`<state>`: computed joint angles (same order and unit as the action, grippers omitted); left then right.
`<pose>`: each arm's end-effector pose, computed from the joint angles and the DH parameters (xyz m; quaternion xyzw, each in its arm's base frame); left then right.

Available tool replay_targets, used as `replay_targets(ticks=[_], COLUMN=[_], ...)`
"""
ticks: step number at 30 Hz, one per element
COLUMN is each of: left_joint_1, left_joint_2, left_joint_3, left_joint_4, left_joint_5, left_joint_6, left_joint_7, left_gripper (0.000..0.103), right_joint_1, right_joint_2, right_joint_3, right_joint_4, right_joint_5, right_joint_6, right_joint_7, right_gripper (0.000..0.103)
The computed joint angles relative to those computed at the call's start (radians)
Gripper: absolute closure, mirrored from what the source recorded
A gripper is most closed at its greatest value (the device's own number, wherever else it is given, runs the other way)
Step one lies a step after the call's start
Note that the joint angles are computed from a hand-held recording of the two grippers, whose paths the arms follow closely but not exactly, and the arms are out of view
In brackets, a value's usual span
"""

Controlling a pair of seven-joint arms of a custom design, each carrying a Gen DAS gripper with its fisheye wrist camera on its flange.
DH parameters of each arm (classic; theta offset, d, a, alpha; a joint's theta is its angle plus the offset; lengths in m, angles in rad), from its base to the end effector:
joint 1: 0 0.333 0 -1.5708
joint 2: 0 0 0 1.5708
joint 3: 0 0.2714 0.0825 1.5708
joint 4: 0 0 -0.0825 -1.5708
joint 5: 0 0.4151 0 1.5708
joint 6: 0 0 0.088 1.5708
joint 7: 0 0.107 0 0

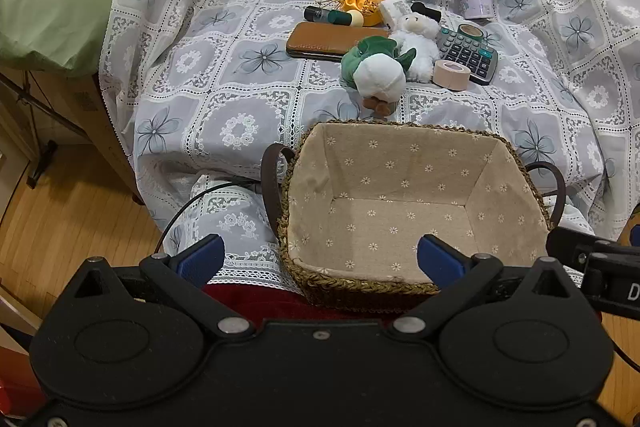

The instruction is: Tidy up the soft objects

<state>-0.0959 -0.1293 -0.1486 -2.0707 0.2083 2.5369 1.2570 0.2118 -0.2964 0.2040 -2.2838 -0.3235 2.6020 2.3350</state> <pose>0.5777 -0.1491 0.4990 -0.6493 0.6970 -0.2100 0.2202 0.4959 0.2306 0.4827 -0.6298 0.7042 -0.2033 0.2573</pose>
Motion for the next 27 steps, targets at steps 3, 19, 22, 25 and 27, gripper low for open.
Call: replay_targets(ticks=[3,19,22,25,27], left_joint_1=[0.001,0.0,-0.001,-0.002,-0.002], left_joint_2=[-0.002,-0.001,0.0,0.003,0.003], left_joint_3=[0.001,-0.001,0.0,-0.001,-0.001], left_joint_4=[-0.003,0.001,0.003,0.006,0.006], left_joint_5=[-0.002,-0.002,-0.005,-0.006,-0.008], left_joint_6=[0.003,-0.013,-0.016,-0.022,-0.024], left_joint_7=[0.002,-0.003,0.001,0.001,0.001], left_gripper=[0.003,0.003,0.003,0.003,0.003], right_joint_1=[0.0,0.009,0.01,0.011,0.01], right_joint_2=[0.004,0.01,0.013,0.014,0.012], right_joint_3=[0.0,-0.007,-0.007,-0.008,-0.007], right_joint_4=[0.007,0.017,0.019,0.02,0.018], right_joint_5=[0.002,0.007,0.009,0.012,0.01], right_joint_6=[-0.008,-0.024,-0.024,-0.024,-0.023], right_joint_7=[0.002,0.001,0.002,0.0,0.002], right_gripper=[0.0,0.0,0.0,0.0,0.0])
